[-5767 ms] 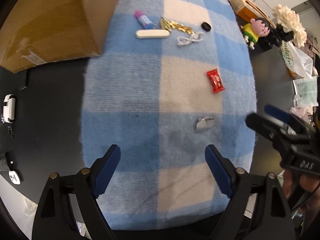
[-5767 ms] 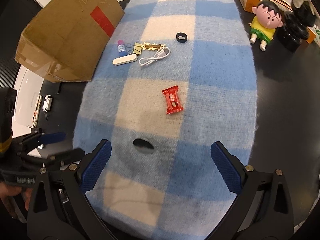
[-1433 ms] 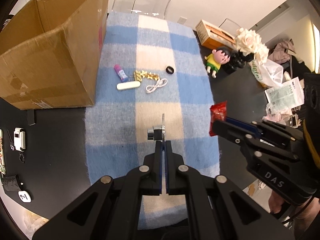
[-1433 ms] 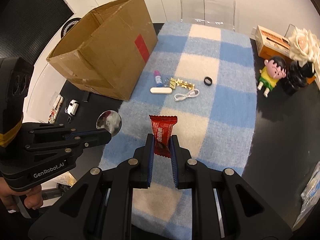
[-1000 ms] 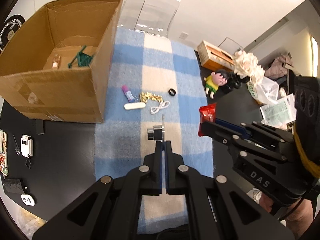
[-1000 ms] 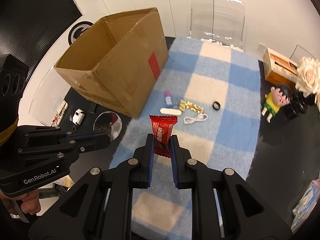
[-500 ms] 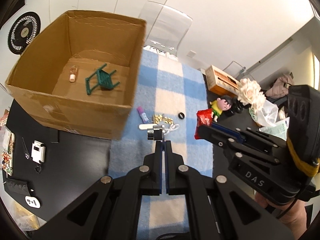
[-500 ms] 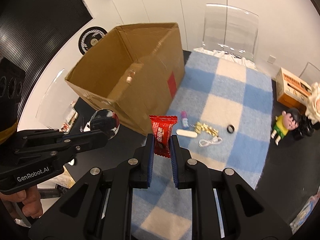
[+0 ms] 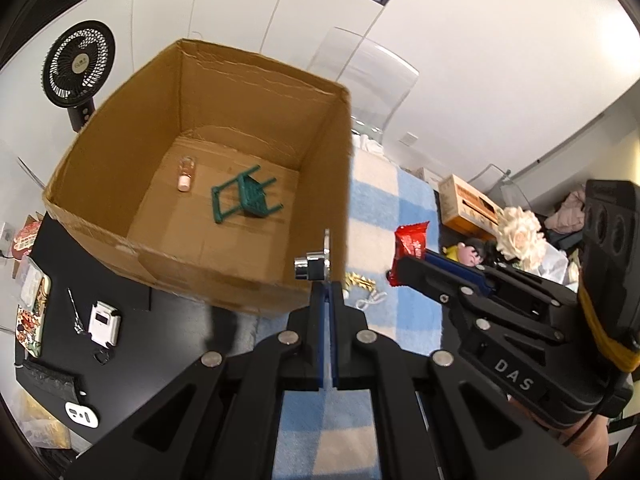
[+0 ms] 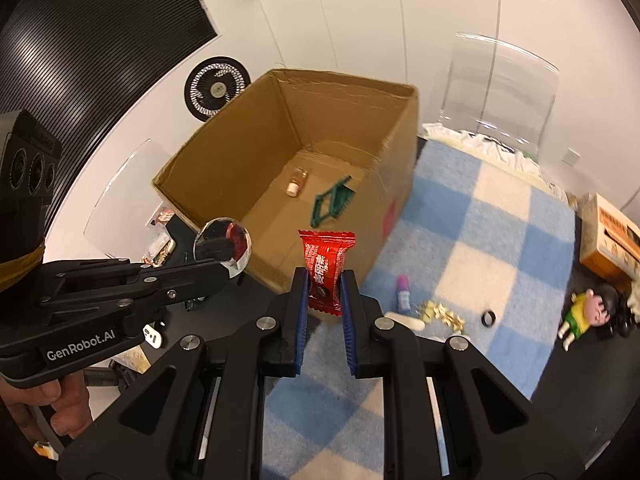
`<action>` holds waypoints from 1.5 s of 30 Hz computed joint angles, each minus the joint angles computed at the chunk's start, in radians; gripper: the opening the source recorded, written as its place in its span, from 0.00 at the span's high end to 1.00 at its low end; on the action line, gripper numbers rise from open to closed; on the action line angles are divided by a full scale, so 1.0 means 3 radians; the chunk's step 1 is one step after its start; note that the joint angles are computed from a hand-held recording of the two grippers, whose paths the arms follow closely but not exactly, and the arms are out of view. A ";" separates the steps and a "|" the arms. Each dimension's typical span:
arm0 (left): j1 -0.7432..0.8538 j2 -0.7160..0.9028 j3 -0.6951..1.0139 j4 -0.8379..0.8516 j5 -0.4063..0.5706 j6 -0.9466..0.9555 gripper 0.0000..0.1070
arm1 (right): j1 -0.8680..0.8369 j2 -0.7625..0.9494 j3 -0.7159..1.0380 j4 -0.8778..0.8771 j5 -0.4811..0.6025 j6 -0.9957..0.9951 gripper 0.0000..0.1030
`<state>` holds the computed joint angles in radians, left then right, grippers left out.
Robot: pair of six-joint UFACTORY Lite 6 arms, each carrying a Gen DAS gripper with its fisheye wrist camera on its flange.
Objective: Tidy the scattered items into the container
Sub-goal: 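Carry the metal piece and red candy with both tools over the box, then open the left tool to drop the metal piece while the right tool drops the candy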
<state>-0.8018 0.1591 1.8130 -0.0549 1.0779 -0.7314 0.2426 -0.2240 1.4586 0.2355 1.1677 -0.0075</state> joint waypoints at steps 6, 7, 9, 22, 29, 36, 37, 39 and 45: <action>0.0336 0.0001 -0.0046 -0.0107 0.0008 0.0221 0.98 | 0.0070 0.0391 0.0302 0.0083 -0.0106 -0.0025 0.85; 0.0385 0.0006 -0.0049 -0.0121 0.0007 0.0255 0.98 | 0.0080 0.0457 0.0356 0.0097 -0.0122 -0.0032 0.85; 0.0502 0.0016 -0.0069 -0.0160 -0.0001 0.0330 0.98 | 0.0104 0.0595 0.0466 0.0104 -0.0150 -0.0041 0.85; 0.1013 0.0391 0.0300 -0.0333 0.0058 0.0723 0.98 | 0.0191 0.1463 0.1249 0.0157 -0.0140 -0.0112 0.85; 0.1130 0.0670 0.0582 -0.0359 0.0111 0.0834 0.98 | 0.0243 0.1914 0.1690 0.0146 -0.0072 -0.0097 0.85; 0.1205 0.0828 0.0666 -0.0368 0.0143 0.0921 0.98 | 0.0297 0.2228 0.2004 0.0122 -0.0007 -0.0092 0.85; 0.1216 0.0838 0.0659 -0.0376 0.0141 0.0934 0.98 | 0.0301 0.2251 0.2026 0.0113 0.0007 -0.0096 0.85; 0.1235 0.0845 0.0621 -0.0392 0.0126 0.0956 0.98 | 0.0307 0.2292 0.2059 0.0096 0.0031 -0.0105 0.85; 0.1271 0.0833 0.0486 -0.0429 0.0064 0.0979 0.98 | 0.0299 0.2353 0.2087 0.0103 0.0047 -0.0110 0.85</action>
